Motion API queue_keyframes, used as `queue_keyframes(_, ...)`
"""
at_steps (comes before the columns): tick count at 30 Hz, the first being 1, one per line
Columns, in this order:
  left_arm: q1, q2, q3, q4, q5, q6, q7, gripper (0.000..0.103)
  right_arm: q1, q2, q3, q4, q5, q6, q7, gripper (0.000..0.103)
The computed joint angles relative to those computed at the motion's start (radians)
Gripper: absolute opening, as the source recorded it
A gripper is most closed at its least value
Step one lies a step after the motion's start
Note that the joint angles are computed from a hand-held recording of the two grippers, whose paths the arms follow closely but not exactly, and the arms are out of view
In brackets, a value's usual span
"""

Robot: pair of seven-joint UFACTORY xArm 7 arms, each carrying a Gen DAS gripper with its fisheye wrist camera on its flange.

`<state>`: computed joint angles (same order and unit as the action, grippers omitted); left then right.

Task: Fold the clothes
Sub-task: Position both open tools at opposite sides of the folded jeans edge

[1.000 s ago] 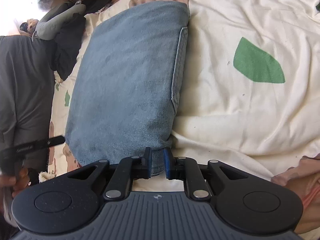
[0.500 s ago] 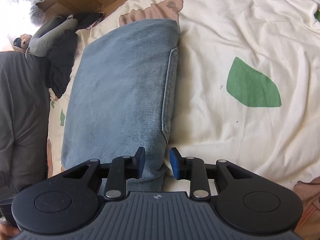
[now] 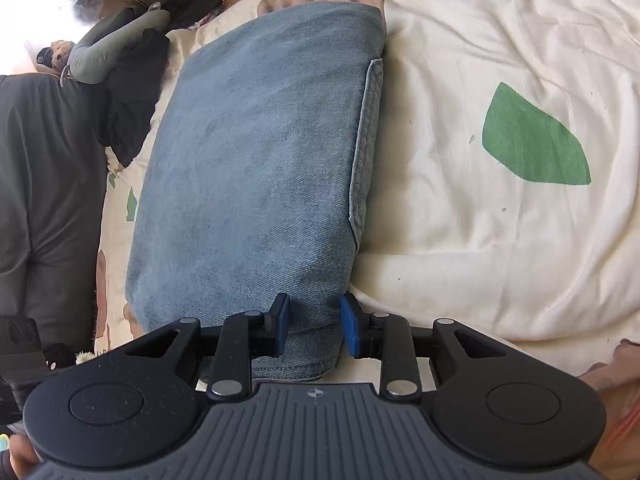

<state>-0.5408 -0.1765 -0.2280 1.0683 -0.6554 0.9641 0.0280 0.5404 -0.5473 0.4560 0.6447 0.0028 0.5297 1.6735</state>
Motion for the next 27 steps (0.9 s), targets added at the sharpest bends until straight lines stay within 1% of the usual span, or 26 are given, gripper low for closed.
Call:
queue_keyframes(6,0.000,-0.031,0.010,-0.018,0.006,0.031,0.033,0.010,-0.011,0.000,-0.002,0.014,-0.018,0.034,-0.013,0.029)
queue_keyframes(8,0.004,-0.044,0.015,-0.021,0.006,0.047,0.038,0.007,-0.015,0.005,-0.005,0.023,-0.023,0.059,-0.021,0.029)
queue_keyframes(11,0.011,-0.060,0.019,-0.027,0.025,0.071,0.041,0.002,-0.016,0.010,-0.015,0.021,-0.025,0.062,-0.040,0.025)
queue_keyframes(13,0.015,-0.067,0.022,-0.037,0.028,0.078,0.035,0.001,-0.012,0.008,-0.020,0.017,-0.019,0.058,-0.047,0.020)
queue_keyframes(15,0.020,-0.072,0.021,-0.043,0.042,0.081,0.028,0.001,-0.009,0.005,-0.024,0.012,-0.012,0.054,-0.054,0.020)
queue_keyframes(17,0.025,-0.076,0.023,-0.040,0.066,0.102,0.024,0.000,-0.006,0.003,-0.028,0.008,-0.005,0.050,-0.061,0.019)
queue_keyframes(18,0.029,-0.072,0.017,-0.030,0.102,0.121,0.011,0.000,-0.004,0.002,-0.029,0.006,-0.001,0.048,-0.064,0.019)
queue_keyframes(20,0.035,-0.078,0.018,-0.025,0.137,0.147,0.007,0.000,0.008,-0.008,-0.024,-0.002,0.016,0.039,-0.057,0.020)
queue_keyframes(24,0.057,-0.100,0.040,-0.011,0.149,0.176,0.012,0.000,0.019,-0.012,-0.005,-0.003,0.022,0.030,-0.044,0.020)
queue_keyframes(27,0.072,-0.094,0.044,0.022,0.163,0.176,0.007,0.000,0.037,-0.013,-0.018,0.002,0.040,0.035,-0.057,0.020)
